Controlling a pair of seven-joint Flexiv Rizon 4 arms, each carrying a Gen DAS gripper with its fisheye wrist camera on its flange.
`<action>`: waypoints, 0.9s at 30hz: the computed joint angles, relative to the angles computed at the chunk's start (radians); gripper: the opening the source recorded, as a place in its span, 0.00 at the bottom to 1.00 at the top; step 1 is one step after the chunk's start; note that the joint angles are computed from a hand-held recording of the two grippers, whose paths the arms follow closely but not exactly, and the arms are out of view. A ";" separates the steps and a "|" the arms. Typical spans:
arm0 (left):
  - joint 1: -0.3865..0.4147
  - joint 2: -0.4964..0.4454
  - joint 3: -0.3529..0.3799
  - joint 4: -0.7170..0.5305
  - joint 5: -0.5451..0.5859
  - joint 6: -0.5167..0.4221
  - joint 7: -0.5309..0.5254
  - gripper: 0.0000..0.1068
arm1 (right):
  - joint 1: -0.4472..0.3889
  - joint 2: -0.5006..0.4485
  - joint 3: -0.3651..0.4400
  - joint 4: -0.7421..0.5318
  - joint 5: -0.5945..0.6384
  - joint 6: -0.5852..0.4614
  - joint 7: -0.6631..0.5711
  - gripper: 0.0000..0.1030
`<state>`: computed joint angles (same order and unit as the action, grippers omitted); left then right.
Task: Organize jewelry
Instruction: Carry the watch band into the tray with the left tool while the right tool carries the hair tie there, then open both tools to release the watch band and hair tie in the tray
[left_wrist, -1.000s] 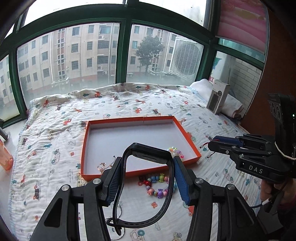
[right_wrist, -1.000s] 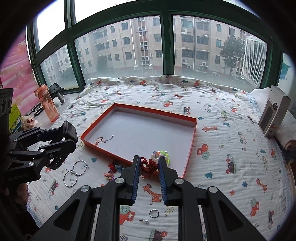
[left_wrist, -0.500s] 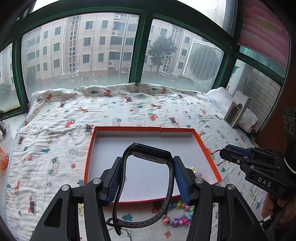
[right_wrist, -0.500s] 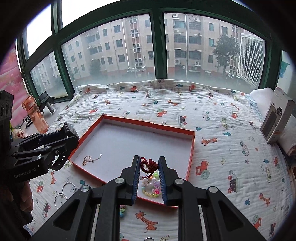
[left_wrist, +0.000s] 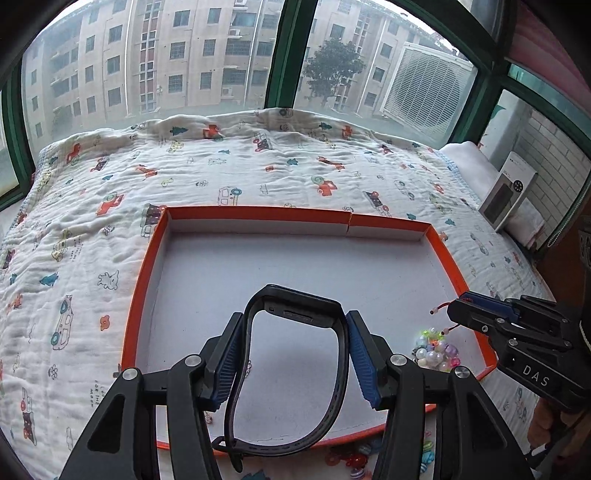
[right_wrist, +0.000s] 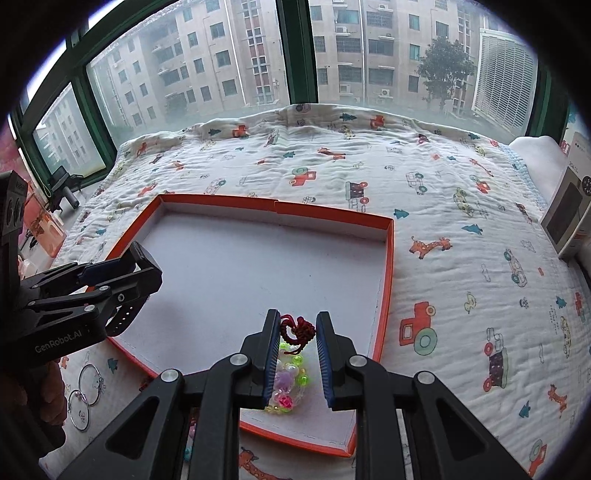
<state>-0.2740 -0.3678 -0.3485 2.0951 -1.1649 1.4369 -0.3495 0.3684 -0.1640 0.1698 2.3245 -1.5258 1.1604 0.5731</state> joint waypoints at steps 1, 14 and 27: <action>-0.003 -0.010 0.004 -0.005 0.009 0.003 -0.006 0.55 | -0.003 -0.005 -0.003 -0.001 -0.005 0.007 0.003 0.22; 0.086 -0.065 -0.071 -0.015 0.174 0.026 -0.135 0.62 | -0.018 -0.030 -0.014 -0.004 -0.005 0.043 0.005 0.37; 0.109 0.092 -0.107 0.084 -0.034 0.030 0.021 0.62 | 0.024 0.049 0.029 0.021 0.034 -0.032 -0.037 0.50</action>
<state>-0.1653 -0.2762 -0.4554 2.1792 -1.1989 1.4666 -0.3289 0.3926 -0.1146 0.1988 2.3457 -1.4919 1.1289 0.5365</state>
